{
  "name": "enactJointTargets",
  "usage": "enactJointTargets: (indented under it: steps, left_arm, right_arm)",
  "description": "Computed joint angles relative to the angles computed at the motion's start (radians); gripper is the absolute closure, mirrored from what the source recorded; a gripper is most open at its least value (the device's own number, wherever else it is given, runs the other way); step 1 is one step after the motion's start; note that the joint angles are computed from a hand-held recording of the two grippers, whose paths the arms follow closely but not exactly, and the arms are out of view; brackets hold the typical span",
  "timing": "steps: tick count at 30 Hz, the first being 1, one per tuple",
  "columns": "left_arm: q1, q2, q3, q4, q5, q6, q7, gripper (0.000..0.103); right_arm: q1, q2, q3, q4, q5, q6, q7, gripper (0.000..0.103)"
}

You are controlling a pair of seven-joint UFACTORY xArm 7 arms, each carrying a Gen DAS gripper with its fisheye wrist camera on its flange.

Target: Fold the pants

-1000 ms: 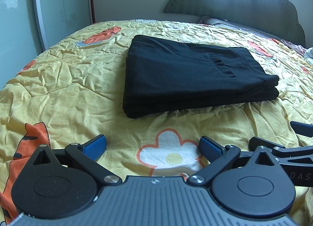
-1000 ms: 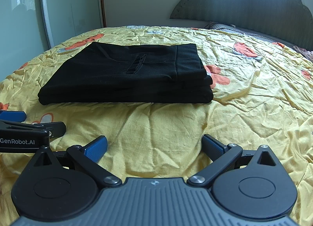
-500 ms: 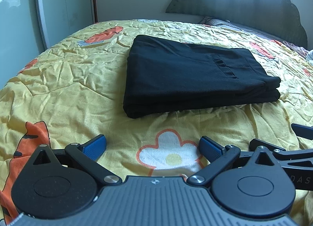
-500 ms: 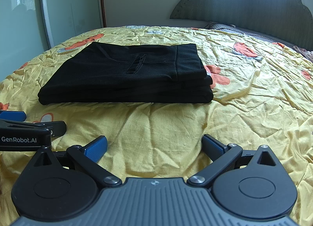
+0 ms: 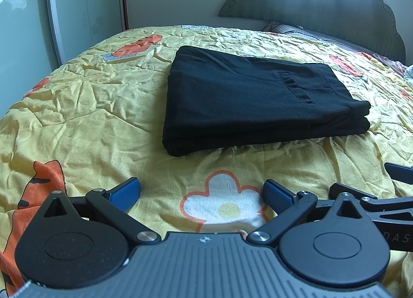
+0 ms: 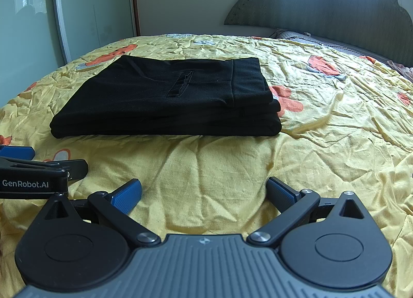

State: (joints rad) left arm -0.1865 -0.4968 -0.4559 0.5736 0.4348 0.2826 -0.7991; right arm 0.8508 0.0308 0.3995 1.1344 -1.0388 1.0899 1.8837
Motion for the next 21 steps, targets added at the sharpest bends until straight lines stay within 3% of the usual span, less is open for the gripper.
enactJointTargets:
  steps: [21]
  left_arm:
    - [0.002,0.000,-0.001,-0.001,0.007,-0.002,-0.006,0.000]
  right_arm:
    - [0.000,0.000,0.000,0.000,0.000,0.000,0.000,0.000]
